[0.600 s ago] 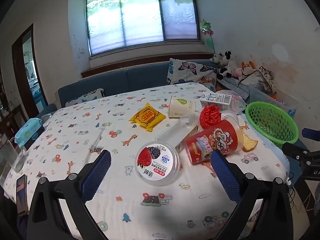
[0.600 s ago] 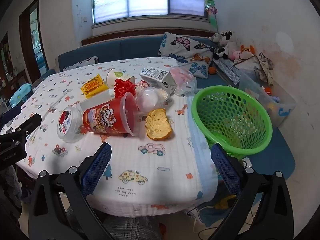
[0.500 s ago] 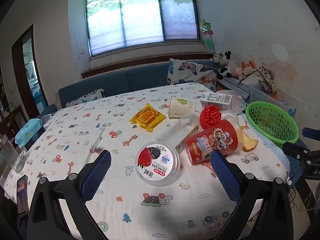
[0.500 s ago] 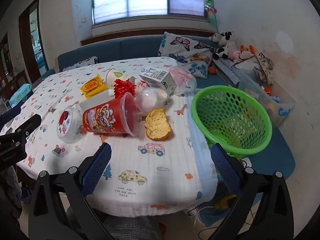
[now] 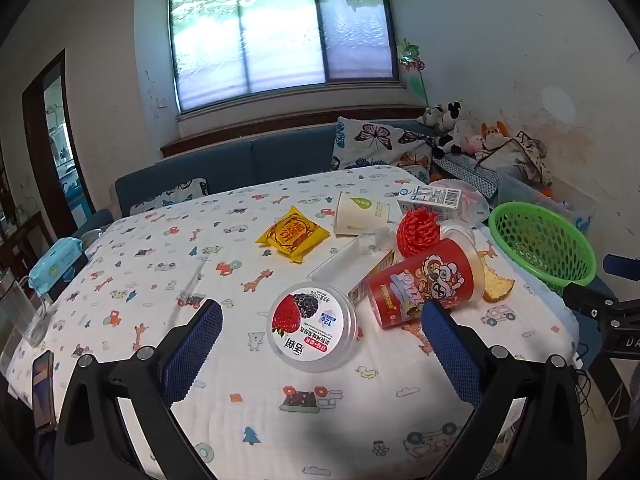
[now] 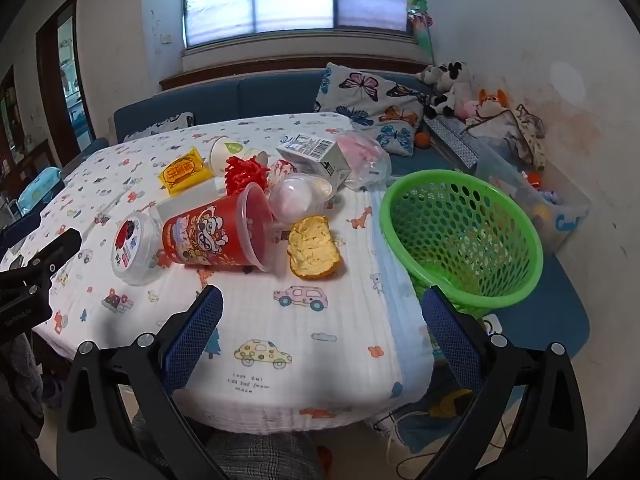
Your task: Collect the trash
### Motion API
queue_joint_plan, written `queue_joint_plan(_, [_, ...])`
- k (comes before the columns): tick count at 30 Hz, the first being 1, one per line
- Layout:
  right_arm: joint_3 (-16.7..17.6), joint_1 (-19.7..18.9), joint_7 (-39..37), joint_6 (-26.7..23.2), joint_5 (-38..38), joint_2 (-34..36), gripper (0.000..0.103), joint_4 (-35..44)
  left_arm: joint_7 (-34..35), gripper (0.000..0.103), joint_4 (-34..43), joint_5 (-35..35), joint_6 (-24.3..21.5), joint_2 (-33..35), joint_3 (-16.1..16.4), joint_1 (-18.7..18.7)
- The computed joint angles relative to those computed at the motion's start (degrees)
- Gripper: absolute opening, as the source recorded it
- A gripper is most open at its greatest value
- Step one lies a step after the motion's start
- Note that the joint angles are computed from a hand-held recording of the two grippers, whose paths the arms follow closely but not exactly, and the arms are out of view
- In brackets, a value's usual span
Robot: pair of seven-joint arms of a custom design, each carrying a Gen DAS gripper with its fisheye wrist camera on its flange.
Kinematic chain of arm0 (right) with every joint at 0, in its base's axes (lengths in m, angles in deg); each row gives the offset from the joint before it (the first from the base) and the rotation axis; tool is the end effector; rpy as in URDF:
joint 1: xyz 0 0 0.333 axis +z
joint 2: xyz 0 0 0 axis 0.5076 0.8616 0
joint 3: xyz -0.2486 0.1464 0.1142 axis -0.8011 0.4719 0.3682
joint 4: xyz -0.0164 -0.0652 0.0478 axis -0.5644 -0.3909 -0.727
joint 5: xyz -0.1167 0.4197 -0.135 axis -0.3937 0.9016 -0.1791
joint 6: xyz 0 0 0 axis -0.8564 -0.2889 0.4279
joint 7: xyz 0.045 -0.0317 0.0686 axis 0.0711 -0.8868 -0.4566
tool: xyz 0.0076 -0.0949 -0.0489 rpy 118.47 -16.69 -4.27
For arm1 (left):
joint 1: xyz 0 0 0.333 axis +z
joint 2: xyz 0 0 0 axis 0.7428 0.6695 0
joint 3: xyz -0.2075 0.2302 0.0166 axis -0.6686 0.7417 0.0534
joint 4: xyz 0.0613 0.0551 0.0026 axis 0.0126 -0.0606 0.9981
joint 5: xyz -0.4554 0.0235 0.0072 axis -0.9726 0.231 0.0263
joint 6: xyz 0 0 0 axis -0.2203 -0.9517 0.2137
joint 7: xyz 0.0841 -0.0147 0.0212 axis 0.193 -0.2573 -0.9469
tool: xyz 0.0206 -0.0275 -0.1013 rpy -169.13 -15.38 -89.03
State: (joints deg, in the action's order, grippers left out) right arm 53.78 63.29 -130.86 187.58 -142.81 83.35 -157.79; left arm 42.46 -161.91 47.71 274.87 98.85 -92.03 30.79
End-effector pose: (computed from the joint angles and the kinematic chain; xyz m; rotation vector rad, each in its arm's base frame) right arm 0.5574 0.4053 0.3448 -1.5852 1.8426 -0.8458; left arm 0.6045 -0.1730 0.3513 -1.3163 1.8304 -0.9388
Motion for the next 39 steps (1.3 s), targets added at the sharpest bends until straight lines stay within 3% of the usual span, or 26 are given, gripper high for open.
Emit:
queue_joint_plan(19, [-0.1,0.2,-0.4,-0.3,0.4,0.4,0.099,0.5,1.6,0.097,0.1,-2.2,0.6,0.2,0.2,-1.3])
queue_joint_plan(20, [-0.1,0.2,-0.5,-0.2,0.4,0.4,0.099,0.5,-0.2,0.097,0.1,0.3,0.4,0.5,-0.7,0.6])
queue_joint_plan(39, [-0.5,0.4,-0.7,-0.1,0.6,1.1,0.099,1.3,-1.2,0.097,0.3,1.3,0.2,0.7,0.1,0.2])
